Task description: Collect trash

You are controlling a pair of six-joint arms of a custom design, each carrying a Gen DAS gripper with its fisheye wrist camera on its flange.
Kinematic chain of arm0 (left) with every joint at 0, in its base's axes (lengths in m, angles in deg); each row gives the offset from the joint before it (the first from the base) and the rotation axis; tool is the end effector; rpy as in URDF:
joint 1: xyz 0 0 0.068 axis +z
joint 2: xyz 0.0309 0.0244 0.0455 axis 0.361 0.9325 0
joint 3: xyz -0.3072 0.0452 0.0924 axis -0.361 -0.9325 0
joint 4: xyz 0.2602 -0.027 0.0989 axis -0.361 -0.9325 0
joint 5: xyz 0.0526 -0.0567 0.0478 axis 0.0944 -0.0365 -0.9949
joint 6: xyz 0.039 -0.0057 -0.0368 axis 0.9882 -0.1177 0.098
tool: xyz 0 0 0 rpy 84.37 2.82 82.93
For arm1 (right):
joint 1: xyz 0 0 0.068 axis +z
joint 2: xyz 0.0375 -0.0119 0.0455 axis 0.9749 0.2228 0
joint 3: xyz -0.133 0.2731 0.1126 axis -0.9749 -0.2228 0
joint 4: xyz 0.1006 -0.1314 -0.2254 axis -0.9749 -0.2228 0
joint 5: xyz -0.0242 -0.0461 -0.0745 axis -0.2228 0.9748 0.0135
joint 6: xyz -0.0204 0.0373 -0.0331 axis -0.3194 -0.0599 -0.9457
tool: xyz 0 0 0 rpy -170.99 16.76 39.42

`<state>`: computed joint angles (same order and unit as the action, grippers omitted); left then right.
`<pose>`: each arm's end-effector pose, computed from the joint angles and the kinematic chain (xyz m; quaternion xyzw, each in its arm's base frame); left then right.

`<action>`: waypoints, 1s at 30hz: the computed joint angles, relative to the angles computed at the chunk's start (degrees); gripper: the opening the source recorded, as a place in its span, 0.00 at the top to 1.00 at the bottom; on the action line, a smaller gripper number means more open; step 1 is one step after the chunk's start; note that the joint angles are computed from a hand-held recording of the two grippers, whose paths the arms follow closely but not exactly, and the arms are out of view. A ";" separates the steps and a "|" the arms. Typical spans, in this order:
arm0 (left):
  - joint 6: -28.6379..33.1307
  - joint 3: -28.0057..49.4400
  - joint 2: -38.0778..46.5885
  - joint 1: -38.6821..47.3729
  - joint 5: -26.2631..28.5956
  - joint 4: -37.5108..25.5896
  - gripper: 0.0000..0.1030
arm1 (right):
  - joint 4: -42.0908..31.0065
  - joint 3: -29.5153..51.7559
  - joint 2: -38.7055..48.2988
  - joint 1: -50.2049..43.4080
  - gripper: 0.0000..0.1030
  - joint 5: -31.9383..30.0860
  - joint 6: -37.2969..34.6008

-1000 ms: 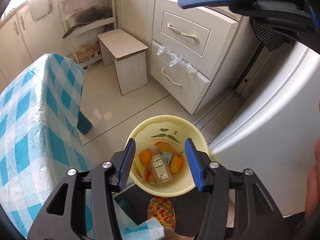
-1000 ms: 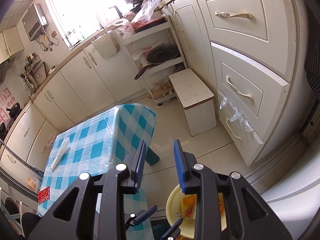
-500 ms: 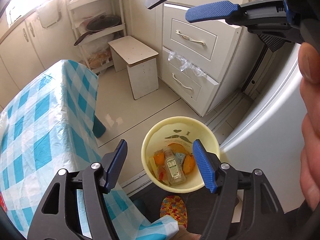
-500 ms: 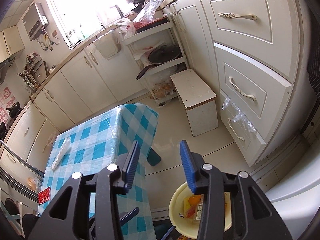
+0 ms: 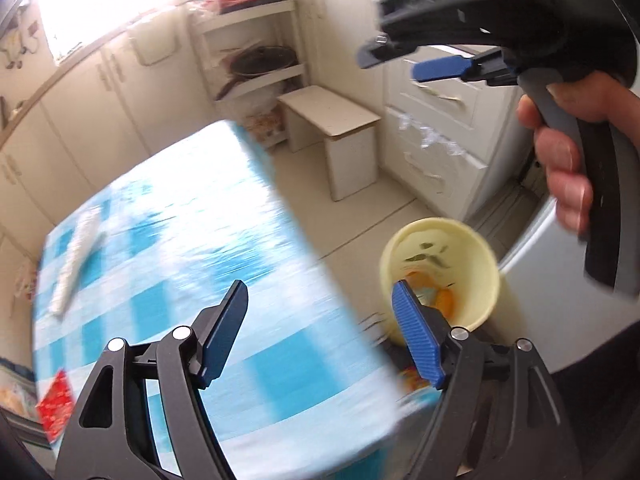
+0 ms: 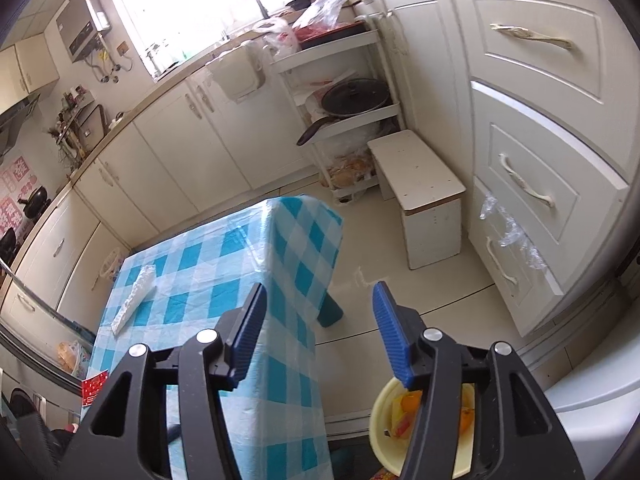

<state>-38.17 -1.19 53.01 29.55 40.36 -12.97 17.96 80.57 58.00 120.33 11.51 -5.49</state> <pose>0.1905 0.0123 0.1711 0.3907 0.8611 -0.0720 0.3171 0.1954 0.1588 0.1933 0.2164 0.8857 0.1016 0.3979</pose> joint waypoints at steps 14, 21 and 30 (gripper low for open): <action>46.48 39.67 41.16 36.03 -1.47 -5.07 0.21 | -3.83 34.98 32.39 5.89 0.28 -9.16 -11.86; 52.60 58.70 54.91 36.53 -3.61 -18.56 0.21 | -5.79 51.80 44.97 6.05 0.25 -16.35 -14.20; 47.70 82.51 68.80 35.38 -5.81 -43.02 0.20 | -16.28 76.52 60.12 5.49 0.24 -16.43 -17.84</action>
